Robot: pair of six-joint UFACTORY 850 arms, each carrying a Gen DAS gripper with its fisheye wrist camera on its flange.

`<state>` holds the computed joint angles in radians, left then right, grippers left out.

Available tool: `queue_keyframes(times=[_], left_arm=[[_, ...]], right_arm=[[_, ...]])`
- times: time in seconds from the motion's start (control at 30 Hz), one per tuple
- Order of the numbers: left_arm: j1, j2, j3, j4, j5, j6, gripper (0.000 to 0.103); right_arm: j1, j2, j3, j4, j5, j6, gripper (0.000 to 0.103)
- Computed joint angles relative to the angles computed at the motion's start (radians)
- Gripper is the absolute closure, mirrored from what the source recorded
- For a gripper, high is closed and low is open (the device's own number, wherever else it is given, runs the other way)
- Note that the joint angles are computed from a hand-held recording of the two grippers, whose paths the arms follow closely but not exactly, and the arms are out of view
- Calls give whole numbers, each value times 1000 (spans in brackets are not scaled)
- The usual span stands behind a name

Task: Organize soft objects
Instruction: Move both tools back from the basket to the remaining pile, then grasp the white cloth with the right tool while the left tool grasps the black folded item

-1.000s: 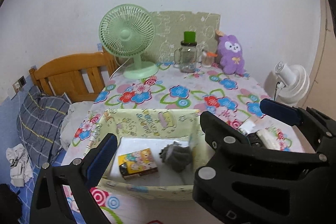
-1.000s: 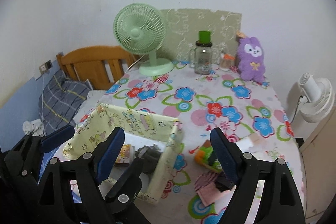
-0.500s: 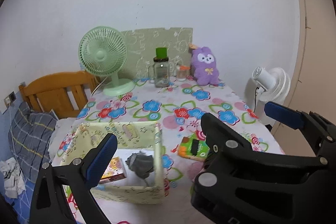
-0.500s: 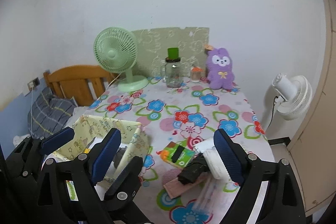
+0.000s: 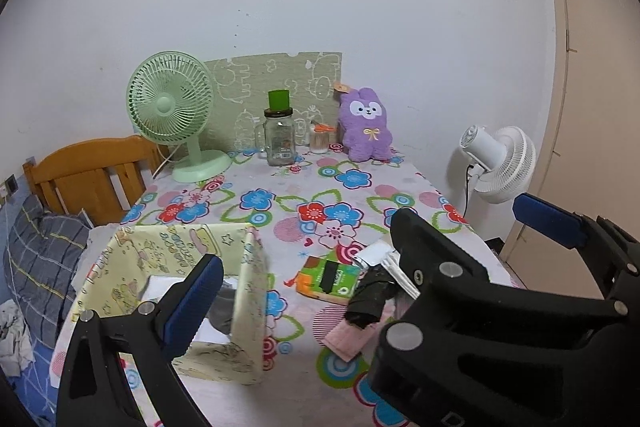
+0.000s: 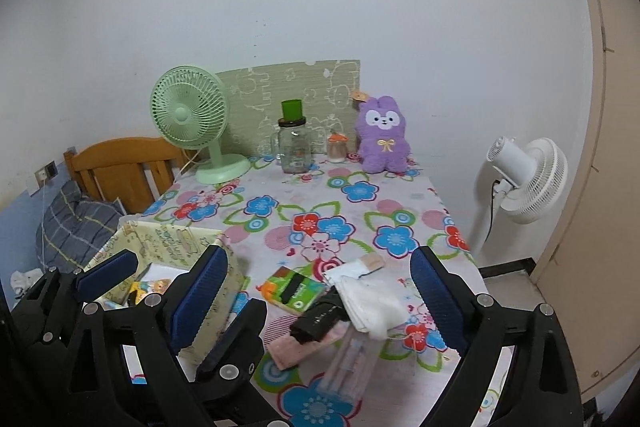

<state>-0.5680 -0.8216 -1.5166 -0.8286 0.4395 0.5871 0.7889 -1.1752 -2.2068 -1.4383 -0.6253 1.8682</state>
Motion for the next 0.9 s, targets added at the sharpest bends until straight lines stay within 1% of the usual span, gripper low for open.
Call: queue_keyframes(times=[0.07, 0.13, 0.33, 0.5, 0.57, 0.63, 0.73, 0.83, 0.9], left_arm=[[-10, -15, -11, -40, 24, 29, 1], [-16, -29, -24, -64, 32, 48, 1], [-24, -64, -50, -44, -1, 24, 1], [-26, -100, -72, 2, -12, -21, 1], [-27, -116, -87, -6, -19, -11, 1], [-26, -135, -105, -13, -35, -3, 1], [-24, -164, -140, -65, -65, 45, 2], [-23, -191, -172, -131, -84, 111, 2], [-23, -215, -201, -214, -88, 195, 2]], right_arm=[[-2, 13, 35, -21, -4, 45, 8], [-4, 25, 66, -40, -11, 88, 8], [-9, 37, 122, -69, -27, 131, 8], [-16, 42, 170, -125, -14, 201, 8], [-17, 38, 181, -144, -25, 230, 8], [-20, 32, 182, -141, -18, 229, 8], [-31, 14, 168, -109, 16, 208, 8], [-39, 2, 164, -100, 33, 210, 8], [-43, -10, 155, -87, 40, 199, 8]])
